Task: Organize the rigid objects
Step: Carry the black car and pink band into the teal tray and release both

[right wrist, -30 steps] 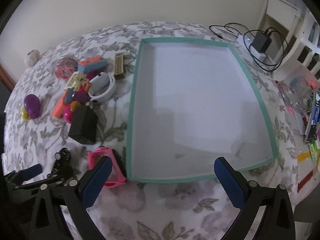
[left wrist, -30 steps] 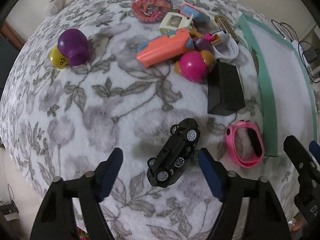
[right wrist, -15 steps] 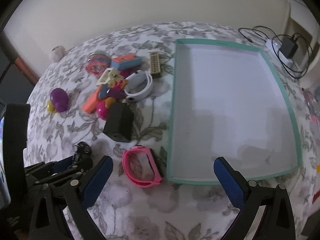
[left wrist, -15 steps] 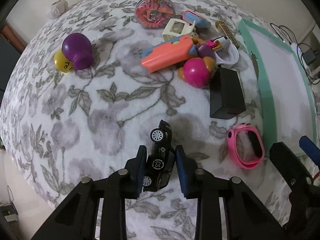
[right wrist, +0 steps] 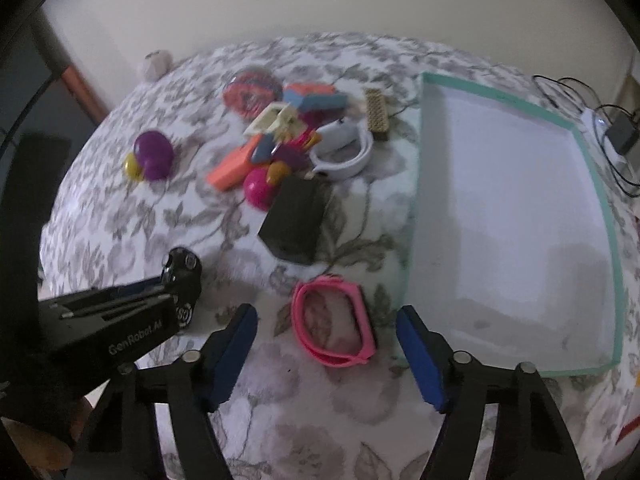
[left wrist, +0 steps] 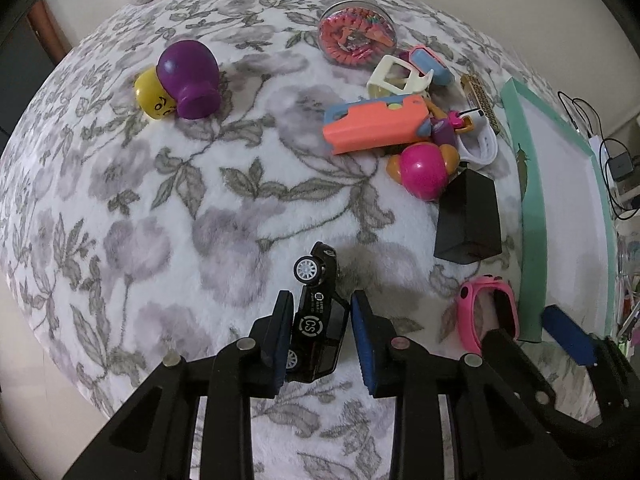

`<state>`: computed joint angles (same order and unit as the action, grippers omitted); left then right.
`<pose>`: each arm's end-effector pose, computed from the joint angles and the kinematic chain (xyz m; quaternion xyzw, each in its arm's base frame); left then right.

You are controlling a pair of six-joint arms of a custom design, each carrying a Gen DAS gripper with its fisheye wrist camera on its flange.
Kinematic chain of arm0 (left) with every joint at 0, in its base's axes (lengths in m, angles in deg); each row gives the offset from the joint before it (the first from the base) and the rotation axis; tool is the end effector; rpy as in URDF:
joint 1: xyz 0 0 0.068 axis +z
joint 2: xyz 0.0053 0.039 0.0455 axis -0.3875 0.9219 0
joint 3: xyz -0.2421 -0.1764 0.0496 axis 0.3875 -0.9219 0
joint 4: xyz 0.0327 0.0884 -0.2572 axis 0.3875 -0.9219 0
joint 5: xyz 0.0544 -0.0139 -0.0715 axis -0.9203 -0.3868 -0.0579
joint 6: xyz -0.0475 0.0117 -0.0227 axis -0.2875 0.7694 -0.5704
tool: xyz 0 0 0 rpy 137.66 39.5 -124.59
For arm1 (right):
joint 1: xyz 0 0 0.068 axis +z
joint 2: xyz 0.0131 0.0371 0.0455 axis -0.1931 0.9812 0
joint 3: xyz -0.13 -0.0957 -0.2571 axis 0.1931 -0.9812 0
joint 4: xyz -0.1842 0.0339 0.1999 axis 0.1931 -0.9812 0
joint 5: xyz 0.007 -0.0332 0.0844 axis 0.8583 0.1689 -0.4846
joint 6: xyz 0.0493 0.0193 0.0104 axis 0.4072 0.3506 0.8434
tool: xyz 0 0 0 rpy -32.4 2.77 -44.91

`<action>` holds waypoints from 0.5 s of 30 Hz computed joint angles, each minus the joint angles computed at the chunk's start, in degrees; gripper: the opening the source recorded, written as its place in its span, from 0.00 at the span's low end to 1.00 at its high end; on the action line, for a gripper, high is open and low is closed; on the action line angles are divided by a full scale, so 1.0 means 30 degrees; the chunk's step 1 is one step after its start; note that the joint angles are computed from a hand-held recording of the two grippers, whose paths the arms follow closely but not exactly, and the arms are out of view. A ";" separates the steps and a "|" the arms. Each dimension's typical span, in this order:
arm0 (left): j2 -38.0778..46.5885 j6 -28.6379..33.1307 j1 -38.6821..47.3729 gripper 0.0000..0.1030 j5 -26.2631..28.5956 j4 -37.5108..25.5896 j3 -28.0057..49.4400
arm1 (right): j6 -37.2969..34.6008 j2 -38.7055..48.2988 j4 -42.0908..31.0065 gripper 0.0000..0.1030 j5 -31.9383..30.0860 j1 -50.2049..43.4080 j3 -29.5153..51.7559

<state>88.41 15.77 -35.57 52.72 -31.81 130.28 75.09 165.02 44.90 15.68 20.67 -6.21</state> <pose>0.2992 -0.0663 0.1512 -0.1592 0.9801 -0.0237 0.1159 0.2916 0.1806 0.1290 -0.1350 0.9675 0.0841 0.1966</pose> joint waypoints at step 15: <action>-0.0107 -0.0392 0.0207 0.32 0.0428 0.0189 -0.0255 | -0.0918 0.2312 -0.0738 0.67 0.1684 0.0810 0.1678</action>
